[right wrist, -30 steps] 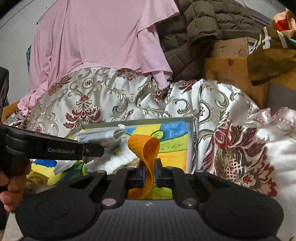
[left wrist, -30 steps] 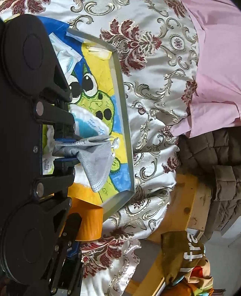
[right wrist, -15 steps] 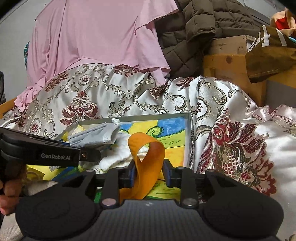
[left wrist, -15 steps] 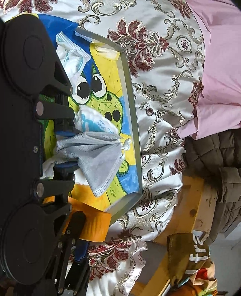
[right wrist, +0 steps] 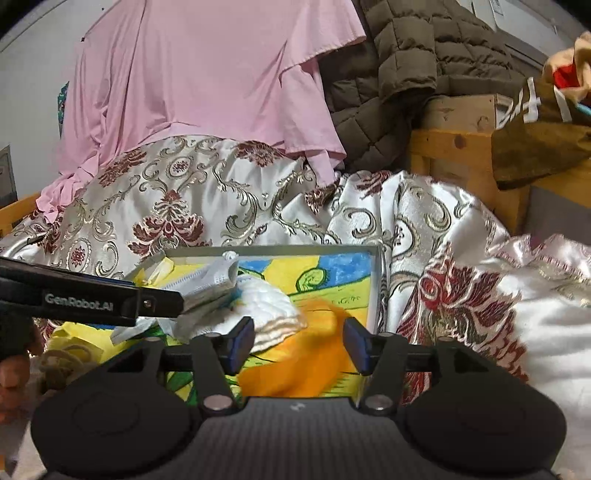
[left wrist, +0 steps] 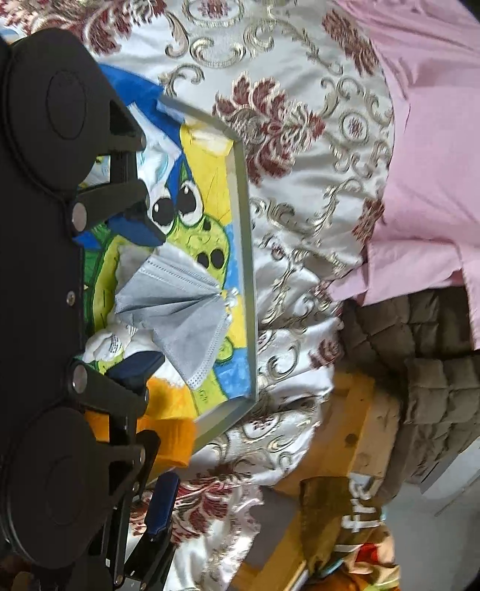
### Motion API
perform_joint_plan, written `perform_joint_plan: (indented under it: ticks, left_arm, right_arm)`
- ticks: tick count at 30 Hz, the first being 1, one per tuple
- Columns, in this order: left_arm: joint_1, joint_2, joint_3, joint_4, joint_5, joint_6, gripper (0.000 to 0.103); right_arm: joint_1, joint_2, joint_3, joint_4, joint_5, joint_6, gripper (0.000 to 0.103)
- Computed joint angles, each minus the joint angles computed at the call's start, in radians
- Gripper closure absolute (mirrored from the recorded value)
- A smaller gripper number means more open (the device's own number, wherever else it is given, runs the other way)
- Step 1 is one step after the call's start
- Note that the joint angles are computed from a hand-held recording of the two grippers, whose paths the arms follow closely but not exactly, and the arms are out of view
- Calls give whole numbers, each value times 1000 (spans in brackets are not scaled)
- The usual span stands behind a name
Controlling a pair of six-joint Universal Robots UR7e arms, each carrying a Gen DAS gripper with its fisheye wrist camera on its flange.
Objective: Organize soft objects
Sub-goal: 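Lower the grey bag into the tray and open the left tool while the right tool places the orange scoop, then raise both tools away from the tray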
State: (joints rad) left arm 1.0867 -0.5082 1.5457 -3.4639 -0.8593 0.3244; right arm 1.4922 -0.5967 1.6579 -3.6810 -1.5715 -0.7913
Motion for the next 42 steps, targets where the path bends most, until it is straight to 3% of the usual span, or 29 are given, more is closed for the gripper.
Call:
perform_joint_plan:
  ticks: [8,21,35,42]
  left_arm:
    - [-58,-65,124,-125,77,-20,25]
    - [-216,-206,396,-324,241,-84,10]
    - [-424,-258,701,-573,427,-166,2]
    - [-496,-244,826,-592,528,-265,1]
  right_arm:
    - [25,-68,92,-55,34,-19,20]
    - [81,-227,311,-184,81,-32,7]
    - [100,-331,594,-381,92,-44,1]
    - [78,-315,704,-501,120,-51,1]
